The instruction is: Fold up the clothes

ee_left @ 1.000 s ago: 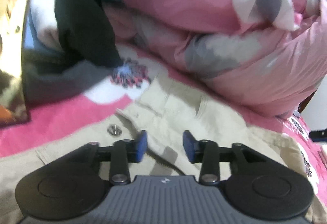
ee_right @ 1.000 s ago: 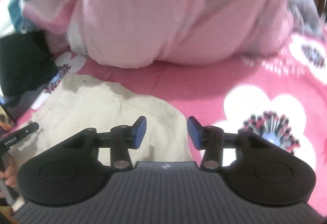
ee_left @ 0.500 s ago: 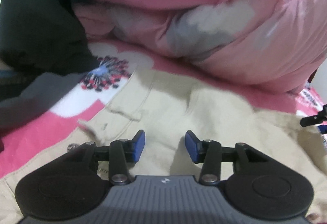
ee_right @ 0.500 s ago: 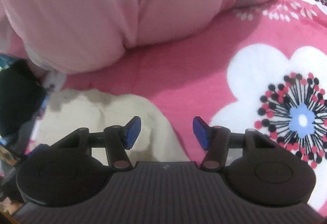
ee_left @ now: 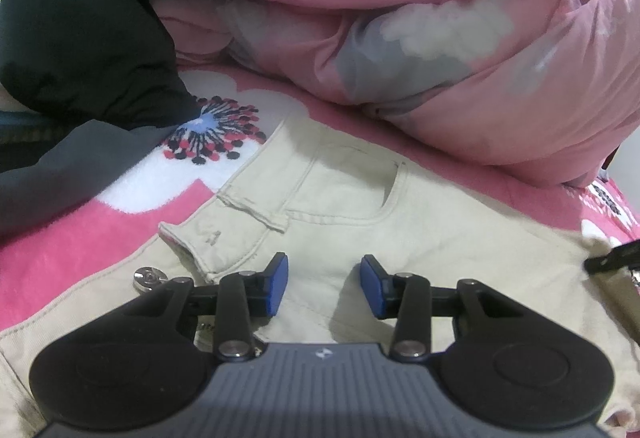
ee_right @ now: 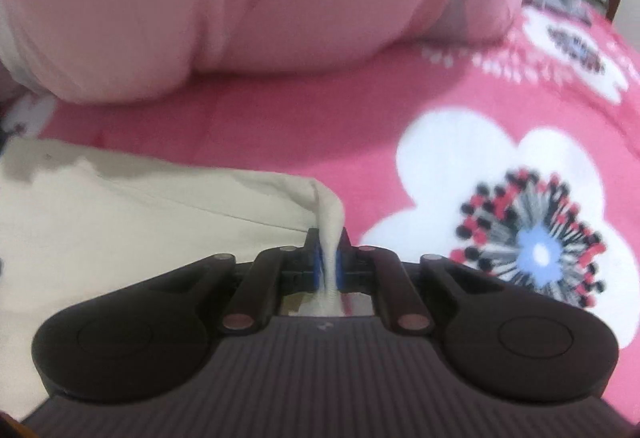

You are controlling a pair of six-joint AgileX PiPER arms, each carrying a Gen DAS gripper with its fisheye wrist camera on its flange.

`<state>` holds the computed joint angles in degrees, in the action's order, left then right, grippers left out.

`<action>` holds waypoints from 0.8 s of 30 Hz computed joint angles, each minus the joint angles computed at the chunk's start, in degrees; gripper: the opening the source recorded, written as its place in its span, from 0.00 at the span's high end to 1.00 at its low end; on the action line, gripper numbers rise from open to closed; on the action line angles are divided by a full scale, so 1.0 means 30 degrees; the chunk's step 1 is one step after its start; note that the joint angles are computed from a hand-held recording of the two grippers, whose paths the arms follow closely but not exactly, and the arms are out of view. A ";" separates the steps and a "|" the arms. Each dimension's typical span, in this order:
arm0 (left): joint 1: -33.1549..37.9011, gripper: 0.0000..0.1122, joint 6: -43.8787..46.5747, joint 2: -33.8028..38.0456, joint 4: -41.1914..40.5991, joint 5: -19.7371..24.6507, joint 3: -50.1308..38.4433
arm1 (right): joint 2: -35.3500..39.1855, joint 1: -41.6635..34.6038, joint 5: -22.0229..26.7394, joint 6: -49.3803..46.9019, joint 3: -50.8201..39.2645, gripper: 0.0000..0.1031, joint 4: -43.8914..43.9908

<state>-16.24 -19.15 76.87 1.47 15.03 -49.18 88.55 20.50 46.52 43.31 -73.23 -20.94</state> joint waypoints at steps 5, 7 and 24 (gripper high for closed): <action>0.0014 0.63 0.0241 -0.0030 -0.0217 0.0048 -0.0023 | -0.2410 -0.2498 -0.2426 -0.1006 0.2351 0.59 0.3479; 0.0153 0.63 0.0984 -0.0042 -0.0869 0.0048 -0.0017 | -0.3605 -0.3792 -0.2540 -0.1489 0.2673 0.57 0.5149; 0.0315 0.63 0.1412 -0.0114 -0.1388 -0.0017 0.0029 | 0.3468 0.3371 0.0617 -0.3897 -0.4863 0.85 0.4315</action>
<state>-15.29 -14.91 76.53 -2.69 14.98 -49.09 98.96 30.61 48.37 31.62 -87.82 -7.99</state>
